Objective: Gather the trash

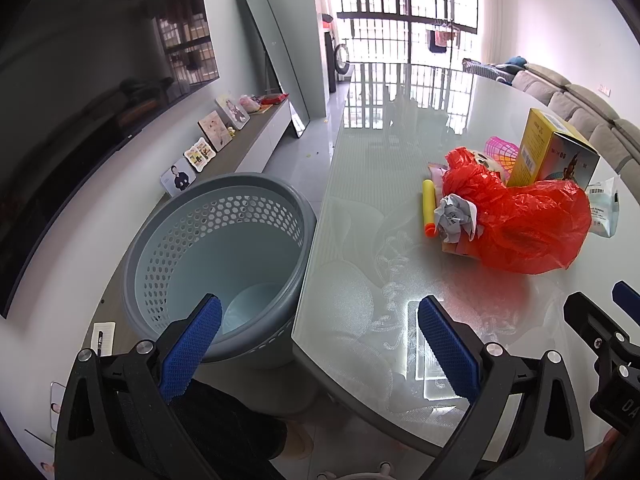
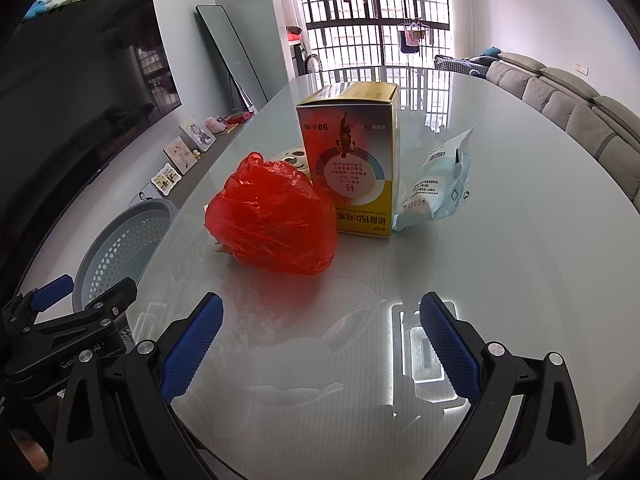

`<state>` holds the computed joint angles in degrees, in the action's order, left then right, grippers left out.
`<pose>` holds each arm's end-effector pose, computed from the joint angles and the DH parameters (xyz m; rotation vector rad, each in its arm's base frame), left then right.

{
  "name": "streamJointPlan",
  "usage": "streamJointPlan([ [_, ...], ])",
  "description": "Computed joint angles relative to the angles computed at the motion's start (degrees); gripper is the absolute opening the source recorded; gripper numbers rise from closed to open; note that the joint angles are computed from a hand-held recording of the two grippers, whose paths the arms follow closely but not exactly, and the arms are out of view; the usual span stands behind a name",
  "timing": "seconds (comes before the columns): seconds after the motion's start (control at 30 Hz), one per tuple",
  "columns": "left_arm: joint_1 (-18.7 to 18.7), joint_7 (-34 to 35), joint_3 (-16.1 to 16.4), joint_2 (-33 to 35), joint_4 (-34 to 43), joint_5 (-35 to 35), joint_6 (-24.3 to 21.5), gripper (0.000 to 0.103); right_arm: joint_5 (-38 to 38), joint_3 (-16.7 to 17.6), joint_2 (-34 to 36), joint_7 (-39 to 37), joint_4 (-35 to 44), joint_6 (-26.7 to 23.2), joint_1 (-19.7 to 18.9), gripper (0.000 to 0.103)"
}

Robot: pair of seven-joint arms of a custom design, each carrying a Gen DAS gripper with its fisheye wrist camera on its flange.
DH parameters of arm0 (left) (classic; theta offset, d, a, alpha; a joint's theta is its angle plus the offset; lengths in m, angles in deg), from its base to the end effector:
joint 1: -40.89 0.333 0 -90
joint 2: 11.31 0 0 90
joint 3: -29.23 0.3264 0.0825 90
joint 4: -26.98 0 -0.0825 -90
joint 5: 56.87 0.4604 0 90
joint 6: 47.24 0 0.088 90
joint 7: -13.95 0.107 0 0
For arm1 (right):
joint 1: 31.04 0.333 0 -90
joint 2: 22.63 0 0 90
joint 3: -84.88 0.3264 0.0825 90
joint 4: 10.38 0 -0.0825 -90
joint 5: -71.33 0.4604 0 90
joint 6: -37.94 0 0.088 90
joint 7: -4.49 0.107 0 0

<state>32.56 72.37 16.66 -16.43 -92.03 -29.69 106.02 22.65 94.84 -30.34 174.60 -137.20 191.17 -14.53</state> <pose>0.5940 -0.2451 0.5228 -1.6091 1.9102 -0.6722 0.5336 0.2936 0.4656 -1.4737 1.9385 -0.6746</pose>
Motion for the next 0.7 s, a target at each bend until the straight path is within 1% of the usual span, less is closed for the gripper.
streamJointPlan([
  [0.7,0.1,-0.4,0.0,-0.2,-0.2,0.6,-0.1,0.097,0.5,0.0,-0.1,-0.4,0.2,0.0,-0.1,0.094],
])
